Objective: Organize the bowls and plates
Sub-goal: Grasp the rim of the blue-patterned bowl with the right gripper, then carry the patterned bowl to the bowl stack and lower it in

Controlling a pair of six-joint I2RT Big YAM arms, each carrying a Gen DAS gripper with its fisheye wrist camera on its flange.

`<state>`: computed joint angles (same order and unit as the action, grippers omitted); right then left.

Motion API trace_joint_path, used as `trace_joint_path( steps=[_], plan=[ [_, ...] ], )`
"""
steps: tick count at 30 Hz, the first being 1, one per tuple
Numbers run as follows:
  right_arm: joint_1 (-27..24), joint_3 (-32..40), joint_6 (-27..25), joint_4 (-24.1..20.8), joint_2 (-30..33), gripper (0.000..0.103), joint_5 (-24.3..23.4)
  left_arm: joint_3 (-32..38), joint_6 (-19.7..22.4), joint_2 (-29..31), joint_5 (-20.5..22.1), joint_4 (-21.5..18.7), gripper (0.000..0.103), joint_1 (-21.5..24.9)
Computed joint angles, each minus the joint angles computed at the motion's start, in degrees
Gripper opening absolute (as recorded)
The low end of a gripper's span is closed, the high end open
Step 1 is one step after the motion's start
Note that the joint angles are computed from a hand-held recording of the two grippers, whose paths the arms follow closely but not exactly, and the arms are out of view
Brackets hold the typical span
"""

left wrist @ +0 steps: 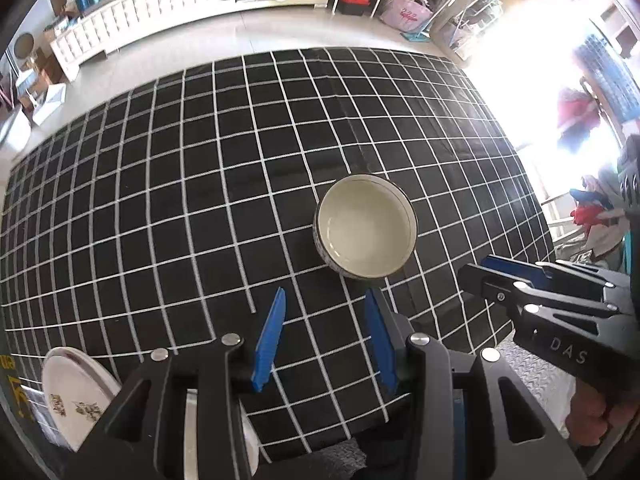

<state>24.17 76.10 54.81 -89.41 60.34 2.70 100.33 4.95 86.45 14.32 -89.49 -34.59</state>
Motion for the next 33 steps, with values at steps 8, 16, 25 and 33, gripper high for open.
trace_joint_path(
  steps=[8, 16, 25, 33],
  plan=[
    [-5.0, -3.7, -4.2, 4.3, 0.4, 0.033, -2.3, 0.1, -0.8, 4.3, -0.3, 1.2, 0.039, -1.3],
    [-8.1, -4.6, -7.4, 5.9, 2.8, 0.033, -1.4, 0.7, -1.1, 8.0, -1.0, 2.9, 0.034, -2.1],
    [-9.8, -6.1, -8.9, 7.1, 3.7, 0.024, -2.1, 1.7, 0.1, 10.5, -1.5, 3.6, 0.024, -2.0],
    [-9.7, -6.3, -8.5, 5.6, 4.6, 0.013, -1.1, 1.1, 1.4, 11.2, -1.8, 4.7, 0.011, -2.8]
  ],
)
